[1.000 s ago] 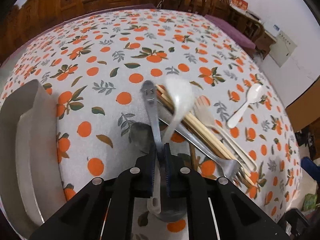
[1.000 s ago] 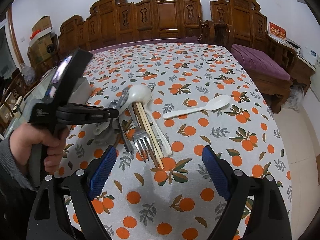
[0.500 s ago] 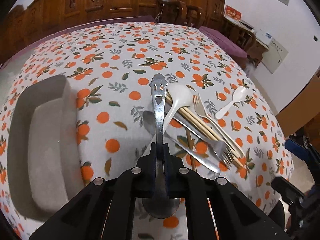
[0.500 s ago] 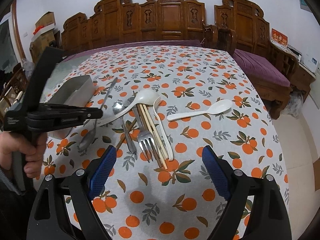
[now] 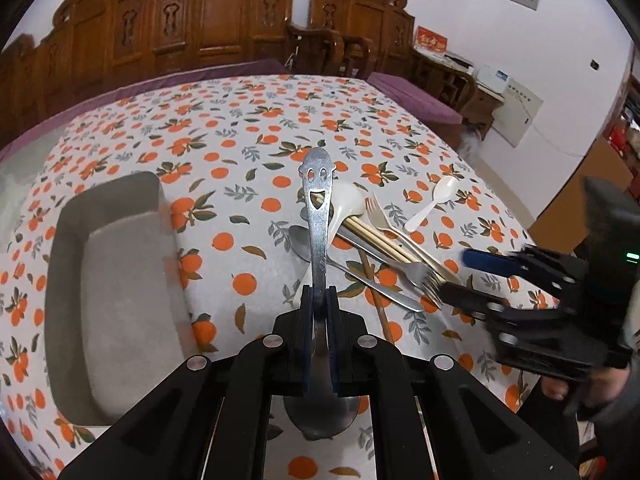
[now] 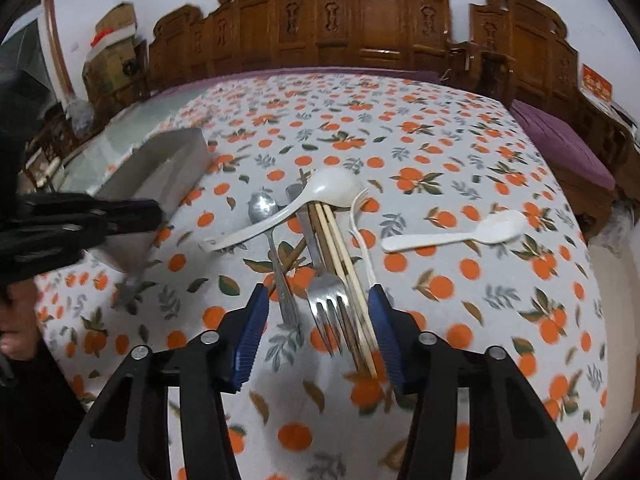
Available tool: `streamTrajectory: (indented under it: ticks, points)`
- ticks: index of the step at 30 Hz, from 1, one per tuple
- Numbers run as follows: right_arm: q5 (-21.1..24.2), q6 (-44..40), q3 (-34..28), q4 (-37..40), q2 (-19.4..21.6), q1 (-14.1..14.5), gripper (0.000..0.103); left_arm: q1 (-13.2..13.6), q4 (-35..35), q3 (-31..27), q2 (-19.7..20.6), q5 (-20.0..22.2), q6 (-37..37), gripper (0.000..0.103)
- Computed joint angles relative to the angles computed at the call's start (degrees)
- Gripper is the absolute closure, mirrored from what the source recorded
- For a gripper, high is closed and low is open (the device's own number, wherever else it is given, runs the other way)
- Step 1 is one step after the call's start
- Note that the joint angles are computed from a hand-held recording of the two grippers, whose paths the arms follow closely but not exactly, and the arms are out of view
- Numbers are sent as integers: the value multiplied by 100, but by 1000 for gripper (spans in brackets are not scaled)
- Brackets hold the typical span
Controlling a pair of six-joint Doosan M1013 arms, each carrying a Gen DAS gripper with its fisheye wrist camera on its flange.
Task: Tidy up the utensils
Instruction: 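Lift the smiley-face spoon with the left tool while the right tool grasps a metal fork, then lower the spoon into the grey tray with the left tool while the right tool carries the fork over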
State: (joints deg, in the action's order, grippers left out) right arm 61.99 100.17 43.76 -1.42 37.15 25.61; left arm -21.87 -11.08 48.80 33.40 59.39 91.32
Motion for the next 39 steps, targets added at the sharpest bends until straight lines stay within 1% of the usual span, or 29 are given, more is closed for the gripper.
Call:
streamTrajectory:
  ticks: [4,6,9,11,13,14,15,17,19,30,33,36,39]
  points:
    - [242,-207,-305,-69,223,28,59,58,-149,176,-87,-158,55,98]
    - [419,-293,-434,-181,309,54,65,76,-217,217,-99,-204,94,98]
    - [481,-409,-436,-440,327,102,67,104,-326,249,-105,-238,139,98]
    - [601,-410,-513,-597,377,121,68,121,-395,260,-115,-244,161,98]
    - [704,-442,-582,-716,426,134,71,124,-451,290,-139,-275,193,98]
    - [778,-458,-635,-804,460,147,76,123,-476,296,-151,-287,211,98]
    - [817,-439,-668,-868,480,155,84,121,-502,314,-172,-319,241,98]
    - [925,-409,-776,-901,533,151,93,119,-542,343,-210,-365,287,98]
    - [982,-405,-843,-992,561,160,98,118,-559,389,-259,-422,320,98]
    - [1235,-111,-1232,-1298,561,191,99,281,-500,467,-392,-586,157,98]
    - [1304,-102,-1381,-1384,566,184,99,335,-461,451,-405,-582,105,98]
    - [1469,-72,-1582,-1528,599,172,99,390,-451,421,-410,-549,99,98]
    - [1528,-32,-1658,-1724,600,170,99,448,-442,398,-415,-523,61,98]
